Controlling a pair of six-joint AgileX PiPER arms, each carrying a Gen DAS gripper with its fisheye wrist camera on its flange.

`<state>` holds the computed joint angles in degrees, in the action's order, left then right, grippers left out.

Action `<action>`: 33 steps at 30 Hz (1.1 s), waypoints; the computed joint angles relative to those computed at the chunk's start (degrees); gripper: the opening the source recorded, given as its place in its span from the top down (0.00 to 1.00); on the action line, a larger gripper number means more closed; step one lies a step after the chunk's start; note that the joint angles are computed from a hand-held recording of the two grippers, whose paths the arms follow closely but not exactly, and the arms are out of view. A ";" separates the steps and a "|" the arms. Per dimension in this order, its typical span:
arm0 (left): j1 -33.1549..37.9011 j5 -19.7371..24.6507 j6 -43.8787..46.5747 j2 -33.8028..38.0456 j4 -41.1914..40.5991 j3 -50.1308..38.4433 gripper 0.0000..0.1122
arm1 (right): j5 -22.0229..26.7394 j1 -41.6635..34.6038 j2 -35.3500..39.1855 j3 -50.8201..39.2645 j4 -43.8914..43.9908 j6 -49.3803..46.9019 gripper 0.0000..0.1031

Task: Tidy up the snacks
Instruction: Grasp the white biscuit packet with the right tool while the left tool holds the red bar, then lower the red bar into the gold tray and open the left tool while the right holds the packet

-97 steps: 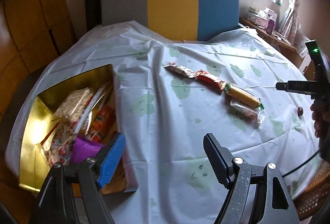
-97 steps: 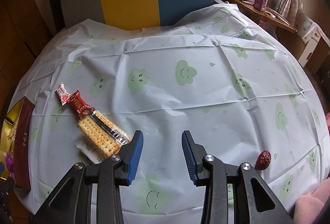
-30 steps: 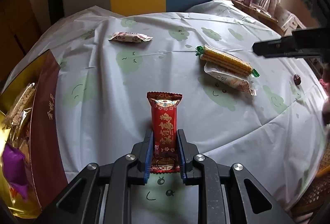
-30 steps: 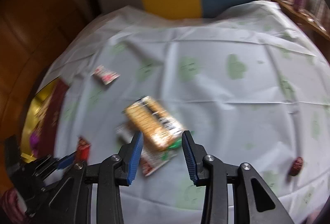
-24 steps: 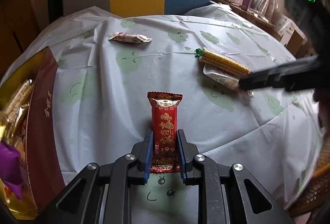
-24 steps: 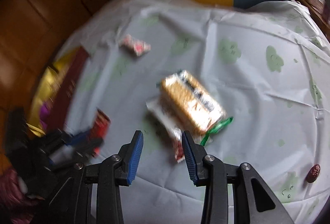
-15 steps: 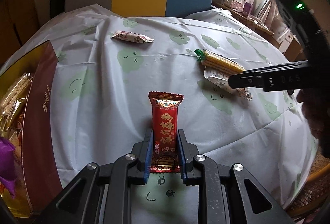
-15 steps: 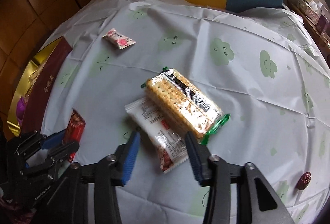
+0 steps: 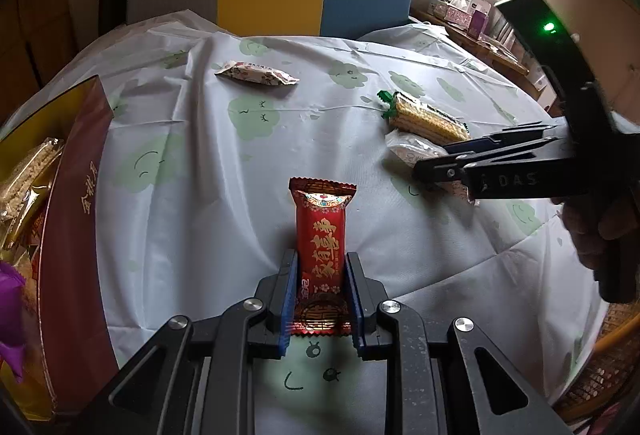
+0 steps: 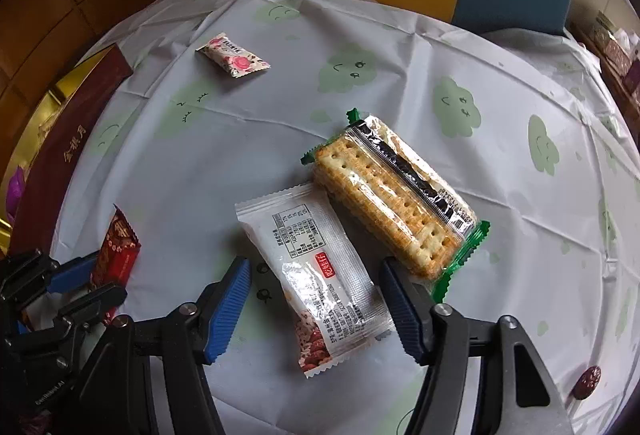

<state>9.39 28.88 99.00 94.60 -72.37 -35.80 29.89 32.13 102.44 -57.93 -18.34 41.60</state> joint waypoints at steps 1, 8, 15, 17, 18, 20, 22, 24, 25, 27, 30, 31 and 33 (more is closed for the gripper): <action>-0.01 -0.09 0.05 -0.06 0.02 0.06 0.79 | 0.08 0.67 -0.30 0.13 -1.30 0.54 0.64; -0.41 -0.89 -3.75 -1.29 2.96 0.24 0.81 | 3.57 6.05 0.87 -2.06 0.09 -0.43 0.66; 2.10 2.31 -11.91 -4.64 11.06 0.27 0.81 | -0.43 5.20 -0.04 0.82 1.34 -0.88 0.65; 3.87 4.23 -12.50 -6.72 12.29 0.35 0.81 | -0.21 4.96 0.41 0.30 0.47 -1.07 0.65; 5.23 5.93 -13.23 -7.57 13.35 -0.14 0.81 | -0.19 5.36 0.18 0.64 -0.76 -0.19 0.65; 8.62 9.34 -14.59 -8.99 14.92 -1.54 0.81 | -0.10 5.99 0.00 1.06 -3.05 1.35 0.65; 12.81 13.39 -16.14 -9.67 16.47 -4.04 0.81 | 0.15 6.95 0.20 1.14 -5.71 3.65 0.65; 16.62 15.67 -17.58 -9.73 17.25 -6.77 0.81 | 0.46 7.56 0.29 1.20 -7.28 5.22 0.64; 18.51 16.47 -18.74 -9.26 17.76 -8.50 0.81 | 0.82 7.83 0.36 1.04 -7.81 5.76 0.64; 21.89 17.86 -22.02 -7.34 19.44 -12.46 0.81 | 0.92 7.60 0.73 0.63 -7.92 5.50 0.64; 26.76 17.47 -26.18 -2.82 21.16 -18.67 0.81 | 1.14 7.51 0.47 0.65 -7.85 5.24 0.64; 27.66 16.70 -26.89 -1.54 21.45 -19.93 0.81 | 1.33 8.05 0.31 0.87 -8.35 6.11 0.64; 29.65 15.17 -29.97 1.32 23.30 -22.80 0.81 | 1.51 8.46 0.30 0.96 -9.26 6.97 0.64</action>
